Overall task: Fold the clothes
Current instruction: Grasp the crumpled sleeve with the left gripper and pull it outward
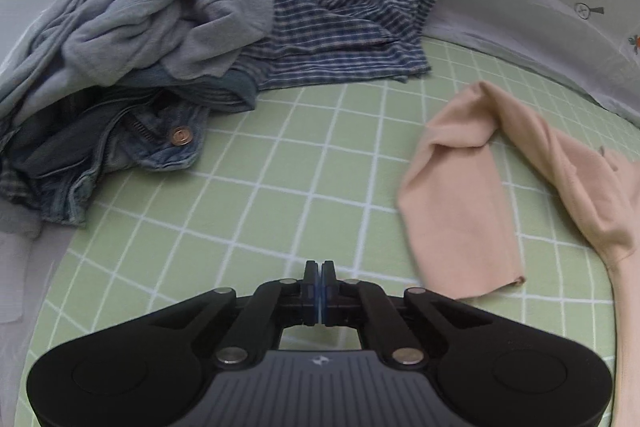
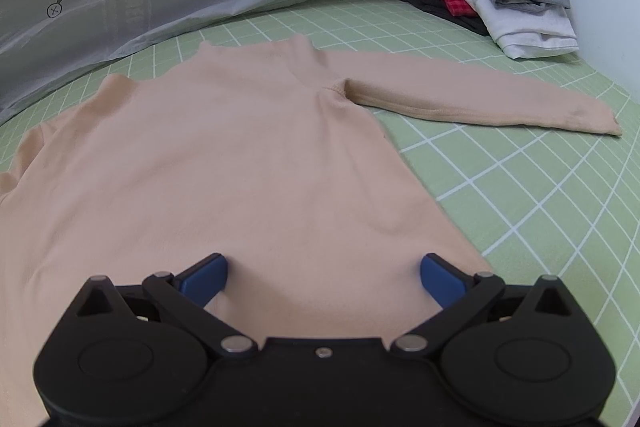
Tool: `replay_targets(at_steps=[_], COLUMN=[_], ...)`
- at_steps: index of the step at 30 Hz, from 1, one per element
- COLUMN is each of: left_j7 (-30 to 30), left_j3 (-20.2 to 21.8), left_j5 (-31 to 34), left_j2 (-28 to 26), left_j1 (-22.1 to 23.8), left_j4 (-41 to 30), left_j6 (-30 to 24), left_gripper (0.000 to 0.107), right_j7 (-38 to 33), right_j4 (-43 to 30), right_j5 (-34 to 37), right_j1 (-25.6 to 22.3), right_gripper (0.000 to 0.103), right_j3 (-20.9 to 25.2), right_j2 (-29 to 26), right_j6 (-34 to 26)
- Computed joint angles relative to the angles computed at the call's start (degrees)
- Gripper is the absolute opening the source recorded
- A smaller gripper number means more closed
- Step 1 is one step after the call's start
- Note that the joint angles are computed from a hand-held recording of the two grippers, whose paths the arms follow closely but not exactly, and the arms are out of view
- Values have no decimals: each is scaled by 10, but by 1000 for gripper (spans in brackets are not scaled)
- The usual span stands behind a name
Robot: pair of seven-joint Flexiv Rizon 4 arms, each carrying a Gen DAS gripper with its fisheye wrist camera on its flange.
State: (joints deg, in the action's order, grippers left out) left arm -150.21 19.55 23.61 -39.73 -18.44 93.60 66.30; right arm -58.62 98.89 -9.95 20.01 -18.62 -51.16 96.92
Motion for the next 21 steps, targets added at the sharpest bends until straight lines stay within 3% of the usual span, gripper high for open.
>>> replay_targets(at_steps=[2, 4, 6, 9, 13, 15, 21], left_j7=[-13, -12, -11, -7, 33, 55, 108], left_j3=[-7, -9, -10, -21, -40, -43, -29], left_j5=[-10, -22, -31, -51, -85, -101, -114], left_j2=[13, 18, 14, 0, -29, -43, -68], left_j1=[13, 15, 12, 17, 27, 27, 12], left_j4=[31, 41, 34, 21, -13, -31, -81], left_j6=[33, 39, 38, 55, 76, 75, 33], left_gripper=[5, 12, 30, 40, 40, 46, 46], right_j7=[1, 1, 1, -1, -3, -3, 3], right_j4=[1, 3, 4, 3, 3, 3, -2], right_j5=[2, 6, 9, 12, 15, 16, 16], right_j1=[3, 7, 10, 12, 12, 13, 15], right_gripper=[103, 103, 103, 103, 103, 103, 103], right_j3=[-4, -8, -11, -13, -13, -13, -15], right_j2=[-2, -3, -4, -5, -6, -6, -5], right_j6=[5, 10, 13, 14, 15, 15, 3])
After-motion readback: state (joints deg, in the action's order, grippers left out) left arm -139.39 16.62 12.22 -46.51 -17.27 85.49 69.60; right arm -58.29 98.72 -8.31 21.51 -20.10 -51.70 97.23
